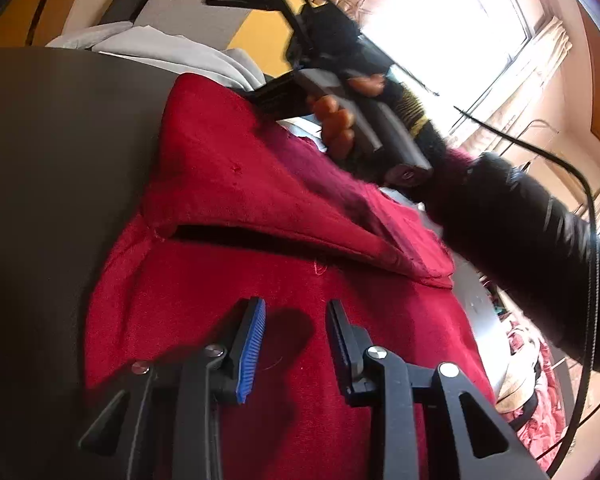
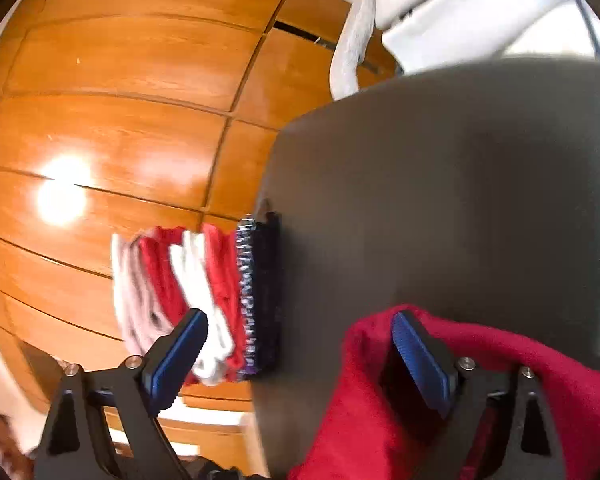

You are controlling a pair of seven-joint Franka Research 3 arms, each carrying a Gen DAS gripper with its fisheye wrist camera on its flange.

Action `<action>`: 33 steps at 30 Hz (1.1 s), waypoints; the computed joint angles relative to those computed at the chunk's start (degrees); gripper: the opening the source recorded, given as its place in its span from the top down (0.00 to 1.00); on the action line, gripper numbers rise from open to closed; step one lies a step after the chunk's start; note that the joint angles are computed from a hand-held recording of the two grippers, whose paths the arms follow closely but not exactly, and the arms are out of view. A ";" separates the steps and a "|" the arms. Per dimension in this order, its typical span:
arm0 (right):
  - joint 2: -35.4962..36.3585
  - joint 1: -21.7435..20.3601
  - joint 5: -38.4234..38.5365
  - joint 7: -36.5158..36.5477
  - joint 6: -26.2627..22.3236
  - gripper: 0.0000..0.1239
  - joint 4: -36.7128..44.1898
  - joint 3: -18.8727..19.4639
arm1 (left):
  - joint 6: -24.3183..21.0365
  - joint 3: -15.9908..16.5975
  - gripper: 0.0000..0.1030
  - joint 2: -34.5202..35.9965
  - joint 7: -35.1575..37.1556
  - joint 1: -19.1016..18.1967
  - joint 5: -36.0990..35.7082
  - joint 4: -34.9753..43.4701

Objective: Fold clothes

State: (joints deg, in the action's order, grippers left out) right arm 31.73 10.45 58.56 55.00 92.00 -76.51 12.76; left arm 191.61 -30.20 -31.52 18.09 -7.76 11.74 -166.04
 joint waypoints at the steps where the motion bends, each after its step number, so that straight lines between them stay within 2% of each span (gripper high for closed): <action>1: -1.43 -0.23 -0.02 -0.37 1.30 0.19 -1.09 -0.41 | -1.73 0.93 0.69 -0.99 -0.51 -1.17 0.43 -0.08; 4: -4.66 -1.60 -0.13 -1.85 2.39 0.17 -2.54 -1.56 | -7.40 3.32 0.64 -5.55 -1.70 -4.23 0.26 -0.36; 7: -9.77 -3.46 0.06 -4.83 2.25 0.17 -7.58 -2.99 | -8.37 1.61 0.63 -11.69 -2.97 -1.00 2.39 -0.17; 10: -17.93 -5.12 -0.17 -10.84 4.27 0.17 -18.28 -6.00 | -9.40 0.92 0.59 -11.37 -0.71 4.28 6.34 3.56; 14: -29.53 -5.86 0.81 -16.71 13.38 0.17 -33.80 -10.73 | -8.37 -1.58 0.58 -2.40 2.32 13.39 10.73 10.50; 17: -36.47 -5.80 0.15 -20.37 25.07 0.17 -43.41 -13.23 | -12.40 -4.00 0.58 5.35 2.32 17.66 12.92 15.41; 20: -40.19 -5.73 -1.97 -21.21 33.88 0.17 -49.97 -14.72 | -16.88 -2.45 0.58 7.90 0.47 15.43 13.37 15.62; 21: -41.30 -5.74 -3.69 -21.24 37.47 0.17 -52.45 -14.81 | -16.34 -1.62 0.58 7.18 -0.07 14.27 13.70 14.39; 23: -43.31 -5.10 -2.45 -26.95 41.35 0.17 -56.70 -15.93 | -15.57 0.29 0.60 5.62 -1.14 11.71 14.20 11.93; 24: -44.11 -4.70 -2.03 -30.22 43.16 0.17 -58.18 -16.30 | -15.61 1.42 0.68 4.75 -1.92 10.44 14.15 10.87; 25: -44.86 -4.28 -1.57 -33.59 44.98 0.17 -59.54 -16.62 | -14.99 1.55 0.71 4.26 -3.32 10.50 14.49 10.14; 28: -45.63 -2.49 -4.30 -32.76 51.23 0.17 -61.21 -14.77 | -13.29 4.10 0.76 3.16 -5.12 8.76 13.90 8.08; 29: -45.79 -1.83 -5.50 -32.08 53.31 0.17 -61.71 -14.18 | -15.41 3.86 0.76 3.72 -4.69 8.76 14.21 9.58; 30: -45.46 -1.33 -5.85 -31.87 53.38 0.17 -61.43 -14.63 | -18.53 3.25 0.75 4.43 -4.04 8.72 15.09 11.80; 31: -45.03 -1.00 -6.03 -31.76 53.09 0.17 -60.99 -15.14 | -21.68 2.82 0.66 5.28 -3.55 8.52 16.26 14.09; 32: -45.06 -0.76 -5.73 -31.50 52.10 0.17 -60.64 -15.71 | -23.84 2.72 0.62 6.02 -3.13 8.19 17.47 15.98; 33: -45.15 -0.63 -5.33 -31.22 50.98 0.17 -60.30 -16.21 | -23.86 3.18 0.62 6.33 -2.87 7.74 18.64 16.89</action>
State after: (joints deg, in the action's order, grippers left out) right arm -13.42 9.81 53.23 23.79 142.98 -136.82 -3.45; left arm 167.75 -27.02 -25.19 15.23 -0.03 30.38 -149.14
